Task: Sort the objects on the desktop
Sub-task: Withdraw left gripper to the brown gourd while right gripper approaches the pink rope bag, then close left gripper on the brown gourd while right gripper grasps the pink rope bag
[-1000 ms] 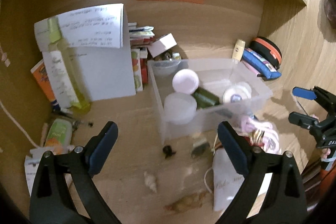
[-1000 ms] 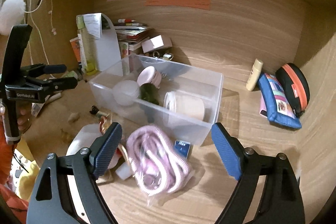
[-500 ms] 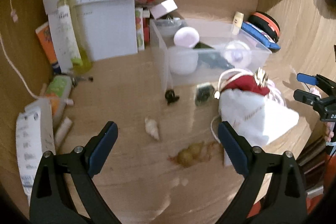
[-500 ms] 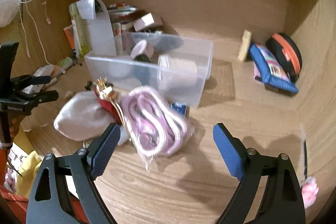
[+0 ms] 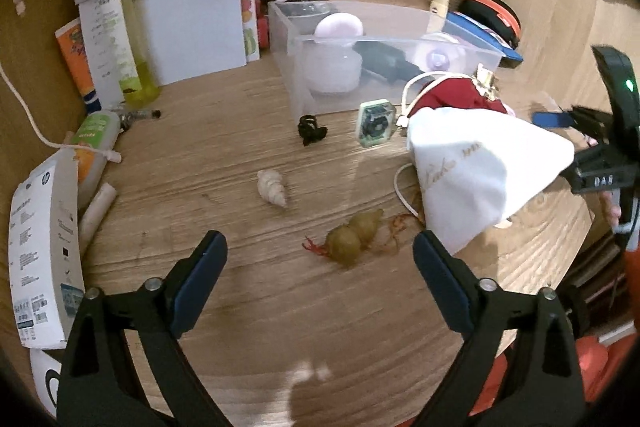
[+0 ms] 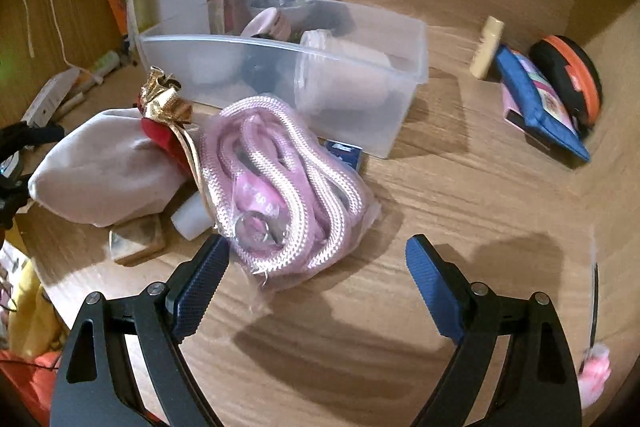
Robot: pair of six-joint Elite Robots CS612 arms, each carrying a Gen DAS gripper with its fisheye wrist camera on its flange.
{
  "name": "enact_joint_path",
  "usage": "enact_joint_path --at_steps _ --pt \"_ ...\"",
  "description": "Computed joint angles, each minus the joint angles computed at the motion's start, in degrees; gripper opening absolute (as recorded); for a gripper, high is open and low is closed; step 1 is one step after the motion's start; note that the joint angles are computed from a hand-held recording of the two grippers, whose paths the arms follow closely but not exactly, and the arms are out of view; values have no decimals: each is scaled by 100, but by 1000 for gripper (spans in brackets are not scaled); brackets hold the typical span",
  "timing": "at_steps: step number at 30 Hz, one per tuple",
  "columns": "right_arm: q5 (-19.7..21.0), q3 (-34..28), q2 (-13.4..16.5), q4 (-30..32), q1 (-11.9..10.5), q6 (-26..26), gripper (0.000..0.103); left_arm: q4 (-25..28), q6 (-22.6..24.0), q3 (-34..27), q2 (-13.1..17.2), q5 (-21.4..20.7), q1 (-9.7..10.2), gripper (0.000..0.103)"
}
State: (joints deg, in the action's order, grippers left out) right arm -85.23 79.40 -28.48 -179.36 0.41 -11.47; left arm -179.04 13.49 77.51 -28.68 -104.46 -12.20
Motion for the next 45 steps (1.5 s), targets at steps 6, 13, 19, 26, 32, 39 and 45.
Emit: enact_joint_path --at_steps 6,13,19,26,32,39,45 --pt "269 -313 67 517 -6 -436 88 291 133 -109 53 2 -42 74" --pt "576 -647 178 982 -18 -705 88 83 170 -135 106 130 -106 49" --pt "842 -802 223 1209 -24 -846 87 -74 149 -138 141 49 -92 26" --pt "1047 -812 244 1139 -18 -882 77 -247 -30 -124 138 222 -123 26" --pt "1019 -616 153 907 -5 -863 57 -436 -396 -176 131 50 -54 26" --pt "1093 -348 56 549 -97 -393 52 -709 -667 -105 87 -167 2 26" --pt "1235 37 -134 -18 -206 -57 51 -985 -768 -19 24 -212 11 26"
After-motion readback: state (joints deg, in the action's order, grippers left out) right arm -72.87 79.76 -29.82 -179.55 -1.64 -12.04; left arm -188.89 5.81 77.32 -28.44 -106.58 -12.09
